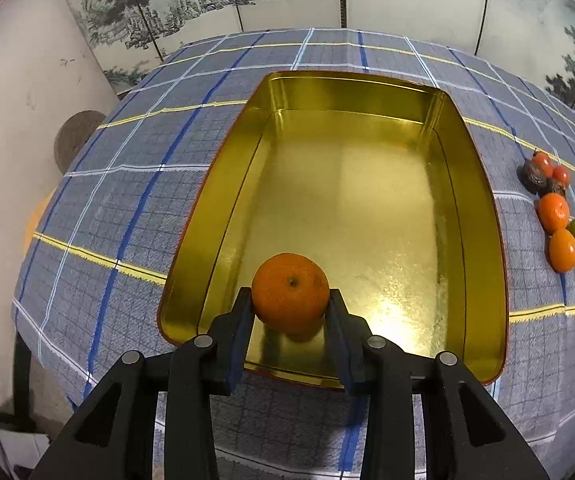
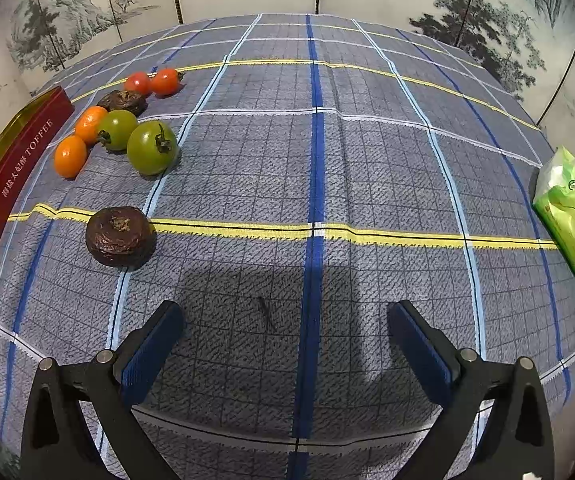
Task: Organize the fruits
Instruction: 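Drop the orange into the gold tin with left tool while right tool grasps brown fruit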
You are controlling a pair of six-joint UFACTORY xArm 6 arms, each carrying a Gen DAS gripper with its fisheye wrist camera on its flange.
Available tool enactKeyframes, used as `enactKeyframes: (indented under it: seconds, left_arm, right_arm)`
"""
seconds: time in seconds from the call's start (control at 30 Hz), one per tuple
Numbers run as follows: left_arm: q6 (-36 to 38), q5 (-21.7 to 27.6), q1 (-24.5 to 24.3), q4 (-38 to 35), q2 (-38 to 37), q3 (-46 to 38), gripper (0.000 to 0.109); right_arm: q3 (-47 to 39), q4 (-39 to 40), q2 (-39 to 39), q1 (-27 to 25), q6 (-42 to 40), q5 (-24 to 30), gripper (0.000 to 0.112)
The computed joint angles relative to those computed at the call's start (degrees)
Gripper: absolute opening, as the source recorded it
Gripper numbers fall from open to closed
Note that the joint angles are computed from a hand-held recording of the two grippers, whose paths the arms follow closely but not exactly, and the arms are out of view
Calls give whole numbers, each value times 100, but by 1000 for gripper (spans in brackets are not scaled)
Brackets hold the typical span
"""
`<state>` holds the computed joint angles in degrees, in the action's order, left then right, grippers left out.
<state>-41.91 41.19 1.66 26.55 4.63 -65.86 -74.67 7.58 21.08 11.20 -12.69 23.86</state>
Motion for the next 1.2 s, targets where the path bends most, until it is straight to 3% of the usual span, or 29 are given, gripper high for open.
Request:
enactKeyframes:
  seconds: [0.23, 0.63, 1.2]
  left_arm:
    - [-71, 212, -148, 122, -13, -16, 37]
    - [-117, 362, -222, 127, -17, -7, 37]
    - [6, 201, -149, -1, 67, -21, 39]
  right_arm:
    - [-37, 197, 4, 40, -255, 96, 103]
    - [-158, 1487, -87, 364, -1579, 63, 101]
    - [-936, 1568, 391, 565, -1754, 720, 56]
